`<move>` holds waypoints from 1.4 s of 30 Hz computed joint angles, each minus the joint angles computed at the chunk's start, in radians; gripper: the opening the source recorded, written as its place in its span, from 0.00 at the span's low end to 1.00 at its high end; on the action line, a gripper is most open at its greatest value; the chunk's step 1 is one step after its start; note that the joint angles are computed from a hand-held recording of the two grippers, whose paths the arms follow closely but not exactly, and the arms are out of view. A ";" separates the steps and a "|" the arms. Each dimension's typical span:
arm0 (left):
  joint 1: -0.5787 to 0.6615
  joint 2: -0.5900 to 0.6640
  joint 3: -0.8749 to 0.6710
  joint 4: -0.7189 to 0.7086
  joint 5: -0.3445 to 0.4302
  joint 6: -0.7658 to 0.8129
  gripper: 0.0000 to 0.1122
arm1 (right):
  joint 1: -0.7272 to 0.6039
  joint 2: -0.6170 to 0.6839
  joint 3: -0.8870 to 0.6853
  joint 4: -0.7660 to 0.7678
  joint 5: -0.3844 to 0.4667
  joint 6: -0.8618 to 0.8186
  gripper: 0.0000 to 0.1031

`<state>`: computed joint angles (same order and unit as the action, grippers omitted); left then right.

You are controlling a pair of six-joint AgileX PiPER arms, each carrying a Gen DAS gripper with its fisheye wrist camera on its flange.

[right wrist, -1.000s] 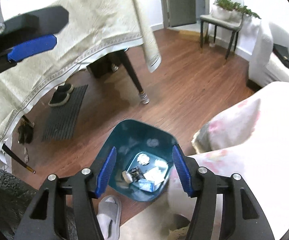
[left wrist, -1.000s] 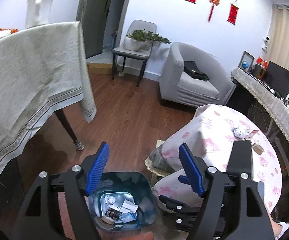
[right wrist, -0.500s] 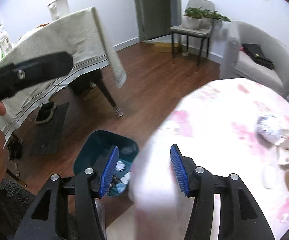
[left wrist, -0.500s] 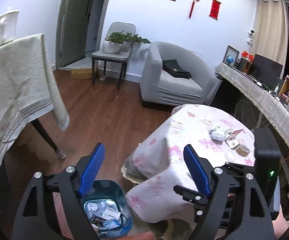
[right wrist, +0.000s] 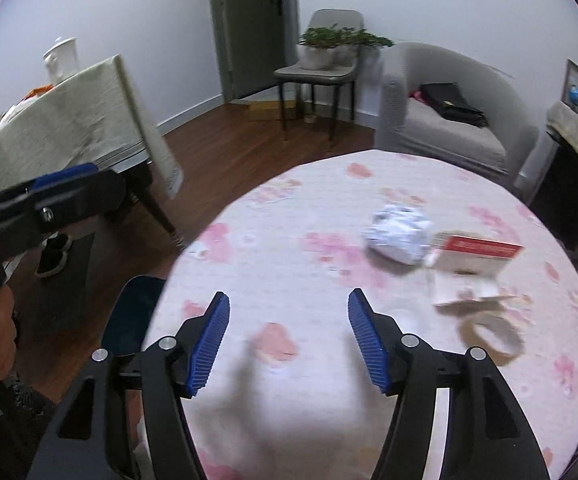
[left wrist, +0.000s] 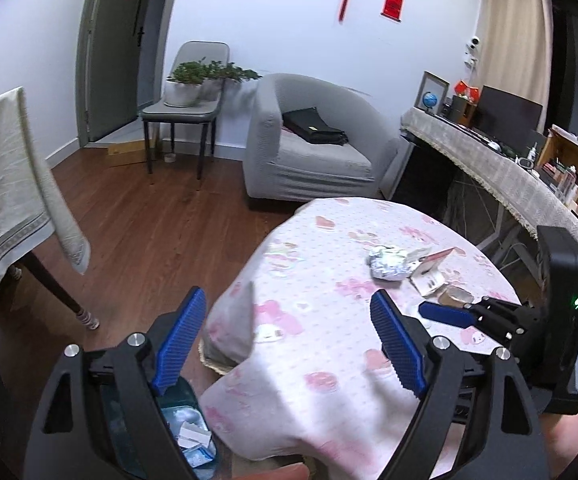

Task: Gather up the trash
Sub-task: 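Move both grippers back over the table toward the foil ball and SanDisk packaging, then grasp the foil ball with the left gripper while the right gripper grasps the red SanDisk packaging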

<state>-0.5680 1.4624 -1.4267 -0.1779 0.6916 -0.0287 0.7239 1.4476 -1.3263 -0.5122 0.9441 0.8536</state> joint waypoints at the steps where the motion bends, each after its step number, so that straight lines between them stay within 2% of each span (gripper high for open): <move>1: -0.014 0.009 -0.008 0.010 -0.002 -0.013 0.77 | -0.008 -0.015 0.013 -0.006 0.004 0.003 0.63; 3: -0.048 0.037 -0.036 0.034 -0.005 -0.040 0.78 | -0.026 -0.057 0.047 -0.015 0.015 0.007 0.68; 14: -0.200 0.205 -0.175 0.149 -0.002 -0.142 0.81 | -0.187 -0.259 0.216 0.030 0.025 -0.061 0.75; 23: -0.252 0.354 -0.325 0.180 0.040 -0.184 0.82 | -0.320 -0.317 0.277 0.118 -0.010 -0.186 0.80; 26: -0.271 0.403 -0.379 0.239 0.067 -0.232 0.82 | -0.375 -0.326 0.293 0.166 -0.034 -0.241 0.81; 31: -0.277 0.471 -0.458 0.224 0.096 -0.226 0.82 | -0.429 -0.335 0.305 0.227 -0.061 -0.312 0.83; 42: -0.273 0.627 -0.683 0.225 0.218 -0.216 0.82 | -0.613 -0.320 0.305 0.439 -0.125 -0.547 0.84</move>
<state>-0.8410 2.0895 -2.1094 0.0473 0.9091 -0.2446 0.1114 1.1279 -1.0214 -0.0730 0.8195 0.3068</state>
